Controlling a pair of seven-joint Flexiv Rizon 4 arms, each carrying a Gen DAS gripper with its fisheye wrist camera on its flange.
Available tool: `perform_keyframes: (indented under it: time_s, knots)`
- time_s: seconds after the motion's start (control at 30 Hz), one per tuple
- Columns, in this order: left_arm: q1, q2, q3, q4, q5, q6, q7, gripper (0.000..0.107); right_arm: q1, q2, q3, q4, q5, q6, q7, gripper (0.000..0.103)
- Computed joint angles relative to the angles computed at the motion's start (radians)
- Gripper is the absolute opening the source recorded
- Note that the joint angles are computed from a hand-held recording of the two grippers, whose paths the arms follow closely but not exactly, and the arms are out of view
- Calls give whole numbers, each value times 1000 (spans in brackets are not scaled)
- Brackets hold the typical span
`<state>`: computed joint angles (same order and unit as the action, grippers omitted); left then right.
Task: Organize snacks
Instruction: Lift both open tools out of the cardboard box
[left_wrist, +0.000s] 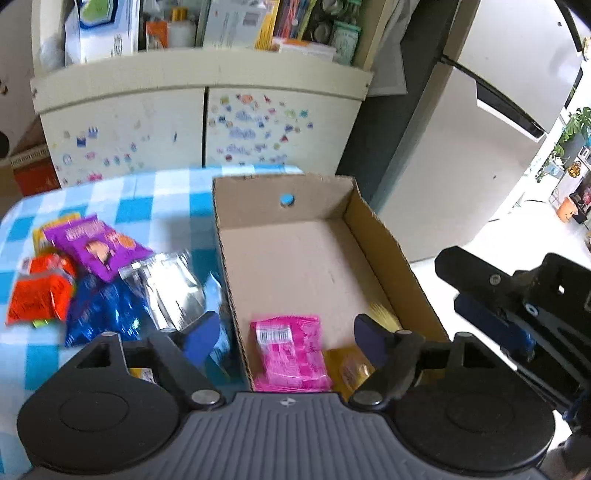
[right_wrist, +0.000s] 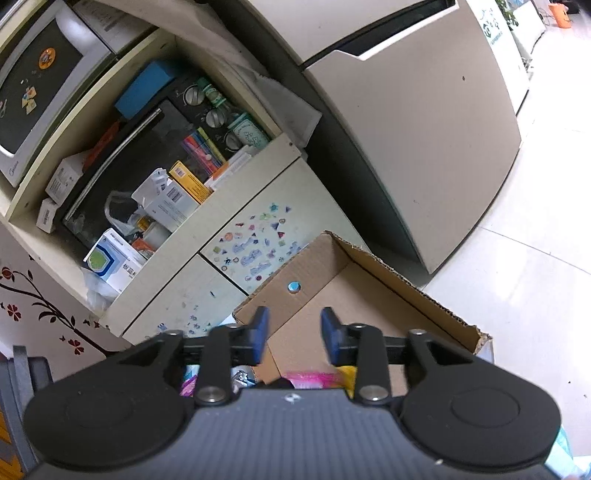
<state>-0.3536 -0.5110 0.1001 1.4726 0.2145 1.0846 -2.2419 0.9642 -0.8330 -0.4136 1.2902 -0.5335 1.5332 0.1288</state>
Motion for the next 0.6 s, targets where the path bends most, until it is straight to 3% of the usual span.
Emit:
perform_keyframes:
  time_s: [0.33,0.6]
  knots:
    - [44,79,16,67,0,8,-5,92,14,-18,-27,-11,40,56,-17,59]
    - [100,168,27,178,26,9,-41,92,-17,-53,44,-82,73,77,-149,65]
